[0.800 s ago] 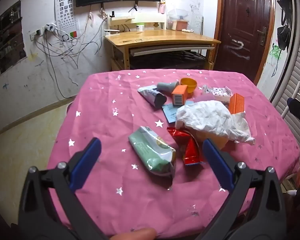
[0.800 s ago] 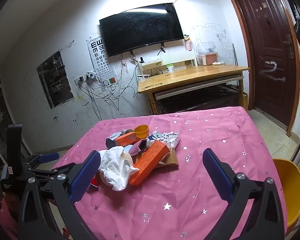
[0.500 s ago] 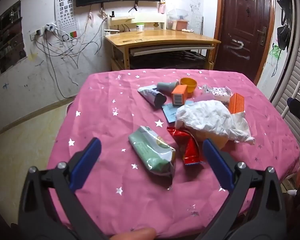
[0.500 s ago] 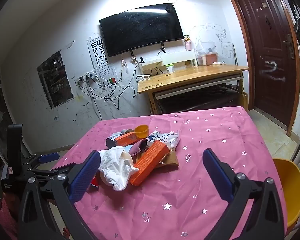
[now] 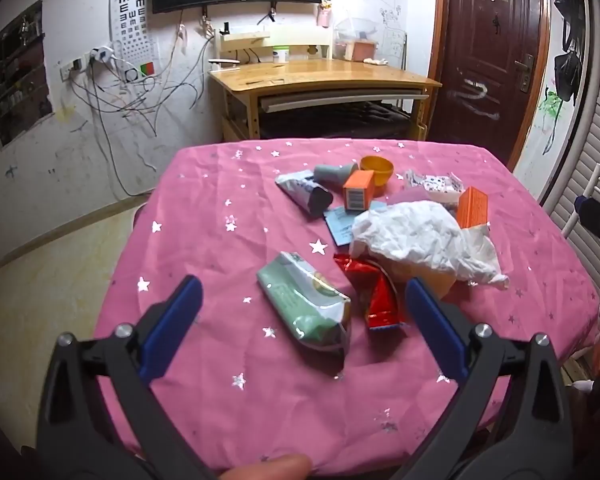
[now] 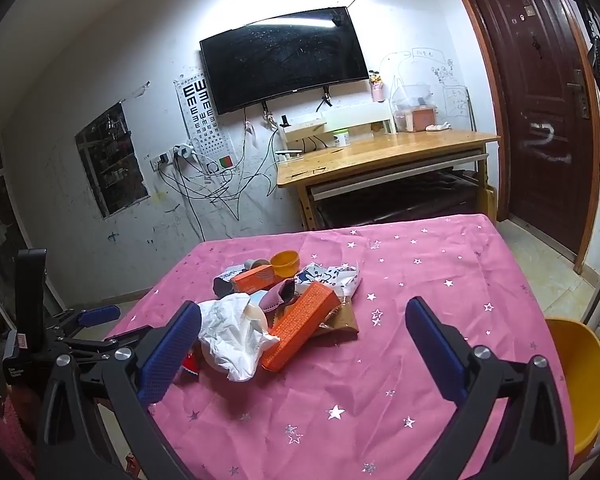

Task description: Collect trash

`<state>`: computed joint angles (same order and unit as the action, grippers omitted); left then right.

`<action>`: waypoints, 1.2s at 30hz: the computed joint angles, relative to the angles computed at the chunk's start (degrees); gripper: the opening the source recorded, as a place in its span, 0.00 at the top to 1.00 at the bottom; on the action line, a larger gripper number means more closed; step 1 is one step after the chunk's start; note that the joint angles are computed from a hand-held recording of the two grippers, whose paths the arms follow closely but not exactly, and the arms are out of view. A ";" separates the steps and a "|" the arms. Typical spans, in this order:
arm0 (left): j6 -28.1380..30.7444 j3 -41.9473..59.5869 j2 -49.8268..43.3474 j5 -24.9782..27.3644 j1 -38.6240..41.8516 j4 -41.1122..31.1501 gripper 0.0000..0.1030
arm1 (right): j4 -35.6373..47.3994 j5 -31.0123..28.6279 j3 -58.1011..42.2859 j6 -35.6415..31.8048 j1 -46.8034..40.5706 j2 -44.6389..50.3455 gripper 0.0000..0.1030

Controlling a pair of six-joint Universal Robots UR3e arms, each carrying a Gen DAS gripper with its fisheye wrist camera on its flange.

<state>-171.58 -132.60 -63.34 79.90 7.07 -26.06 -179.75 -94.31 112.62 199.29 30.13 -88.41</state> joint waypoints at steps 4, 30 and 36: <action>-0.15 0.17 -0.53 0.18 -0.28 0.38 0.06 | 0.75 -0.03 -0.47 0.16 0.19 -0.19 0.07; 0.03 -0.05 0.44 -0.12 0.18 -0.46 0.06 | 1.07 -0.15 -2.24 -0.20 0.78 1.08 0.07; 0.05 0.01 0.32 -0.10 0.15 -0.47 0.06 | 1.02 -0.09 -2.51 -0.55 0.86 1.30 0.07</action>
